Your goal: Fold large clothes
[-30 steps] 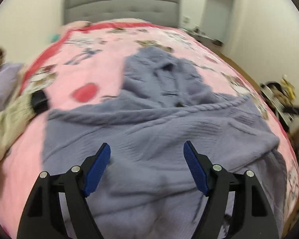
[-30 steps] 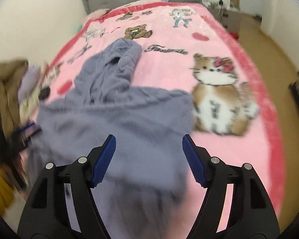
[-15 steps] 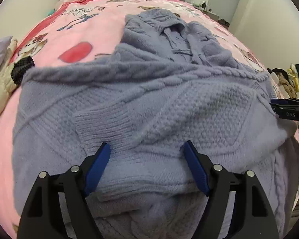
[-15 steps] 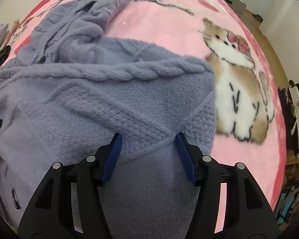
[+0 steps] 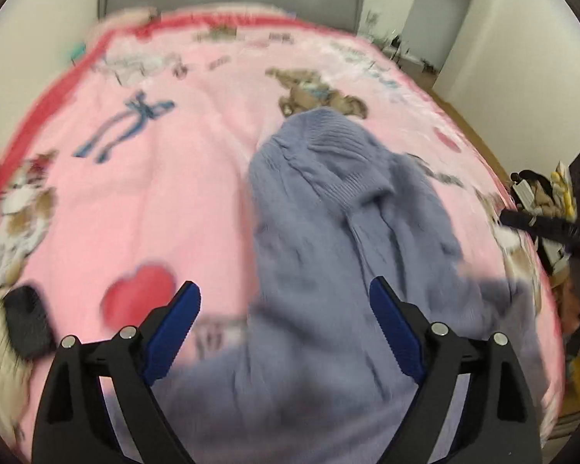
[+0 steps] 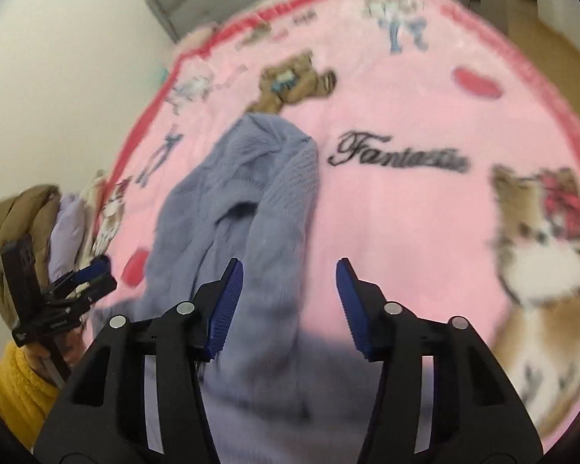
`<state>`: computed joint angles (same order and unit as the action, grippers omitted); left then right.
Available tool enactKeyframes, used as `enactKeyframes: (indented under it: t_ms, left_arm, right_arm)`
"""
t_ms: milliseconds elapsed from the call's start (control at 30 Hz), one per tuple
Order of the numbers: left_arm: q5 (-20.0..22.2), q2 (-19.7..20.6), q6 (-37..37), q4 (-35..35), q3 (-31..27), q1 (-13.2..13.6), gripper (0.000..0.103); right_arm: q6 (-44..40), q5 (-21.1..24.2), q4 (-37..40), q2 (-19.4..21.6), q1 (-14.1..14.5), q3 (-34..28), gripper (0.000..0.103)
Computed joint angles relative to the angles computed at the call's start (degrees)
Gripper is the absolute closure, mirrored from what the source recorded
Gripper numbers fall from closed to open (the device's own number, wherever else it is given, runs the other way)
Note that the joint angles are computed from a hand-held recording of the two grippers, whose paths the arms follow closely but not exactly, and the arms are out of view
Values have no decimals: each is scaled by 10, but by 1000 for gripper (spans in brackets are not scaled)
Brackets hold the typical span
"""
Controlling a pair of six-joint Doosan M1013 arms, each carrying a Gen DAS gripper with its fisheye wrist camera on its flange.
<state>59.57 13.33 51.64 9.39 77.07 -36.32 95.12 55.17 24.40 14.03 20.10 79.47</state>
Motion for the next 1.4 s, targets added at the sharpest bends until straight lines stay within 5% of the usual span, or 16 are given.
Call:
enactKeyframes:
  t_ms: [100, 300, 467, 567, 667, 800, 933, 1067, 1200, 1400]
  left_arm:
    - [22, 41, 17, -45, -47, 29, 16]
    - [109, 110, 23, -37, -122, 38, 28]
    - [115, 127, -8, -75, -125, 48, 43]
    - [112, 130, -22, -73, -121, 46, 58]
    - [99, 125, -39, -61, -112, 41, 72]
    - [75, 102, -73, -16, -94, 38, 94]
    - [-18, 44, -56, -31, -39, 45, 96]
    - [-67, -15, -33, -82, 10, 43, 96]
    - [-125, -84, -60, -113, 76, 18, 96]
    - [-99, -144, -104, -94, 142, -43, 96]
  right_arm:
    - [26, 28, -19, 57, 4, -58, 54]
    - [65, 46, -29, 111, 13, -112, 52]
    - [67, 100, -39, 146, 19, -154, 52]
    - [47, 108, -56, 154, 27, -163, 89]
    - [52, 110, -68, 155, 30, -163, 92]
    - [45, 66, -51, 130, 24, -137, 95]
    - [-35, 23, 10, 85, 12, -101, 96]
    - [-119, 11, 95, 31, 2, -57, 96]
    - [-154, 8, 165, -34, -2, 8, 96]
    - [-153, 48, 125, -107, 21, 81, 95]
